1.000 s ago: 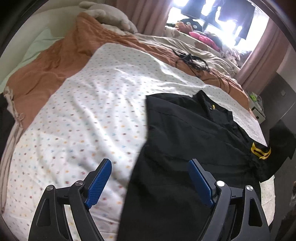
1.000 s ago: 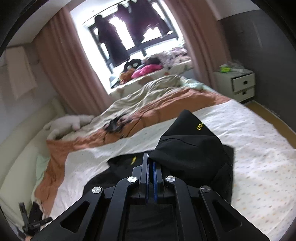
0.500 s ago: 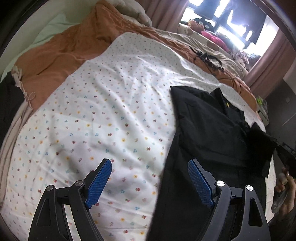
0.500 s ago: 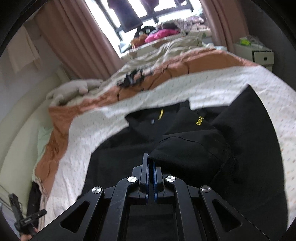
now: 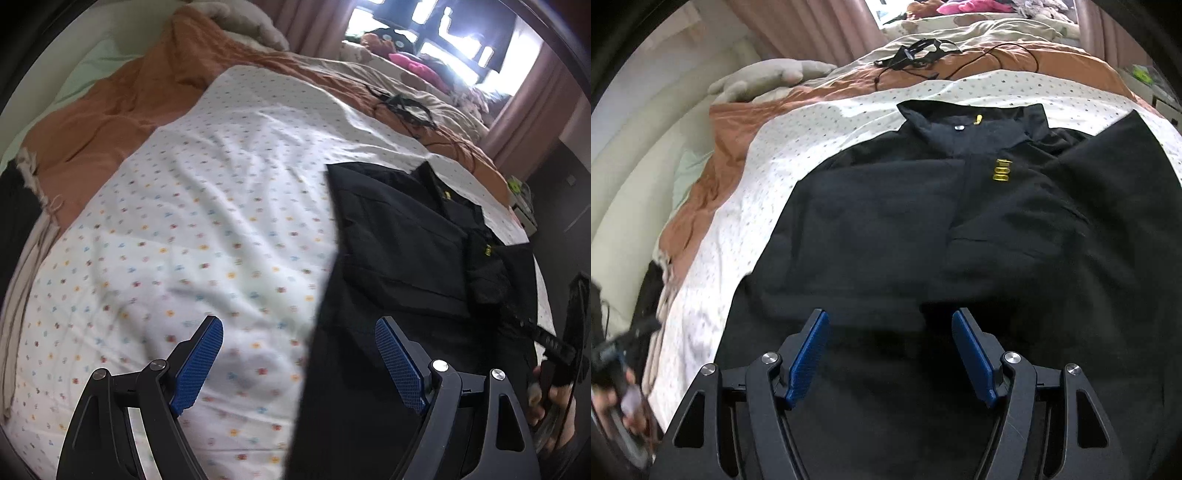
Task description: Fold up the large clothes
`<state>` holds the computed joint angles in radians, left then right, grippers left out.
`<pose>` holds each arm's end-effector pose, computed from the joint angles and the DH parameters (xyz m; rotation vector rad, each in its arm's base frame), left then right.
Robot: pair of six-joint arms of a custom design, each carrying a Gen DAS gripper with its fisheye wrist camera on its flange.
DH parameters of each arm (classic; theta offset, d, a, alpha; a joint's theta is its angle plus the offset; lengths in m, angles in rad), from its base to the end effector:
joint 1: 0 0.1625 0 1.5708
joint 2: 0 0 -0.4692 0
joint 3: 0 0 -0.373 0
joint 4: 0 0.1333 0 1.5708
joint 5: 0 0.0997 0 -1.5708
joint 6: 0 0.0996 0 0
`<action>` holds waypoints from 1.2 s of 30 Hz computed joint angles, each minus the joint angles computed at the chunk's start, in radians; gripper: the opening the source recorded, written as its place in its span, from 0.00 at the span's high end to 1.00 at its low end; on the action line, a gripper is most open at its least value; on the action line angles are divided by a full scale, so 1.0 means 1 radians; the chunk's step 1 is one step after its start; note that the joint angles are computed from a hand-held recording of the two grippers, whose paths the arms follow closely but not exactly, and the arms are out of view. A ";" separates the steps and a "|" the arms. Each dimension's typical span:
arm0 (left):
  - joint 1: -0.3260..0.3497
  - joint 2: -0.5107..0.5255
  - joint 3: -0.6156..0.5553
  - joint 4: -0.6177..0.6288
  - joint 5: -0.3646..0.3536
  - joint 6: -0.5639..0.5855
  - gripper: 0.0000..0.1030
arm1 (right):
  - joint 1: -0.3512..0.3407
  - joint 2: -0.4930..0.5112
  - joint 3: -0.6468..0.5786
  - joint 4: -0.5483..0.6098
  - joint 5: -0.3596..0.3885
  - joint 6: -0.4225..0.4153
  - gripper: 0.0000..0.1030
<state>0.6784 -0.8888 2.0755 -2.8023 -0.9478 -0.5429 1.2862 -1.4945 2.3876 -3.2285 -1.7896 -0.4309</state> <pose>-0.2993 -0.4871 0.1046 0.4396 2.5996 -0.6027 -0.0076 -0.4238 0.3386 0.0739 -2.5458 0.8604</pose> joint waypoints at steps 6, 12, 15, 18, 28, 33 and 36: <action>-0.060 0.088 -0.071 0.004 -0.028 0.027 0.17 | -0.131 -0.195 0.066 0.047 0.127 -0.063 0.33; -0.106 0.181 -0.151 0.013 -0.076 0.049 0.17 | -0.348 -0.360 0.047 0.133 0.227 -0.061 0.33; -0.127 0.242 -0.210 0.033 -0.092 0.064 0.17 | -0.478 -0.430 0.039 0.182 0.318 -0.074 0.33; -0.139 0.300 -0.275 0.065 -0.116 0.071 0.17 | -0.587 -0.472 0.028 0.222 0.380 -0.096 0.33; -0.189 0.507 -0.515 0.188 -0.186 0.130 0.17 | -0.713 -0.420 -0.038 0.284 0.400 -0.100 0.64; -0.195 0.608 -0.634 0.263 -0.200 0.140 0.17 | -0.761 -0.391 -0.057 0.301 0.438 -0.111 0.71; -0.195 0.667 -0.711 0.332 -0.173 0.134 0.17 | -0.764 -0.383 -0.059 0.294 0.450 -0.121 0.71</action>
<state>0.4835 -0.2218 1.3648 -2.4704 -1.1208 -0.4086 0.5227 -1.8774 2.3284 -2.9341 -1.3398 -0.5521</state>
